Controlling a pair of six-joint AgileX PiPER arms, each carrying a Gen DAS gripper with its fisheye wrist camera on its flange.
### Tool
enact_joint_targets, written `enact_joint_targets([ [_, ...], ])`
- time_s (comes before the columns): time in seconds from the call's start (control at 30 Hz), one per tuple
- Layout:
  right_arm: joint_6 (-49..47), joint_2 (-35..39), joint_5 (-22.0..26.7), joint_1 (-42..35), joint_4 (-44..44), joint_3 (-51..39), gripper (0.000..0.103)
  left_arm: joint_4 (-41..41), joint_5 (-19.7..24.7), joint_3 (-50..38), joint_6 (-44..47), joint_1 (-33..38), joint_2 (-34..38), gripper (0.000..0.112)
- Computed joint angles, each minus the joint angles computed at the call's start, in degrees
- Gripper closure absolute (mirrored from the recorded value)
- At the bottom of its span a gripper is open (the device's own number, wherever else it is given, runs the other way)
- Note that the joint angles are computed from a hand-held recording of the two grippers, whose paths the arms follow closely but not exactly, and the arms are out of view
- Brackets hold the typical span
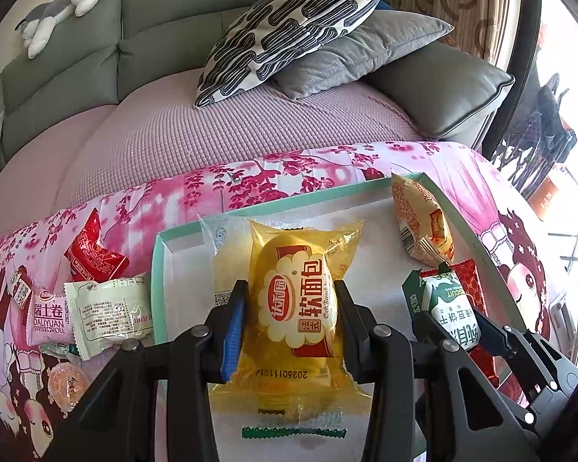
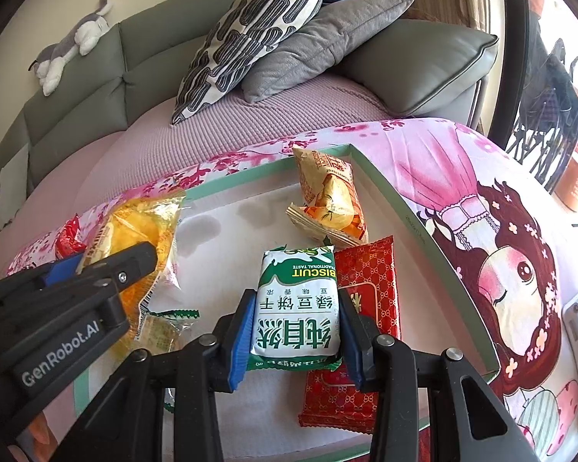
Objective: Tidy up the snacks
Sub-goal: 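Carry the yellow bread bag and green biscuit pack over the teal tray, then open the left tool to drop the bread bag while the right tool drops the biscuit pack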
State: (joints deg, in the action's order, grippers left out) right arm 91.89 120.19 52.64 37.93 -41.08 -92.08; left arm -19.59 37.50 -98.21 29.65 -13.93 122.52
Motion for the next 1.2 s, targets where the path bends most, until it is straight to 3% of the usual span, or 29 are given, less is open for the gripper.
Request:
enact_joint_targets([
  [0.47,-2.2,0.8,2.5,0.3,0.7,-1.8,0.060,0.3,-0.1,1.9,-0.4,0.6,-2.2,0.056],
  [0.73,-3.1,1.0,4.3,0.7,0.5,-2.9,0.051,1.8,-1.2,3.4,-3.0,1.9,-3.6,0.049],
  [1.2,-5.3,1.0,3.4,0.6,1.9,-3.1,0.050,1.8,-4.0,6.5,-5.1,4.1,-5.3,0.045],
])
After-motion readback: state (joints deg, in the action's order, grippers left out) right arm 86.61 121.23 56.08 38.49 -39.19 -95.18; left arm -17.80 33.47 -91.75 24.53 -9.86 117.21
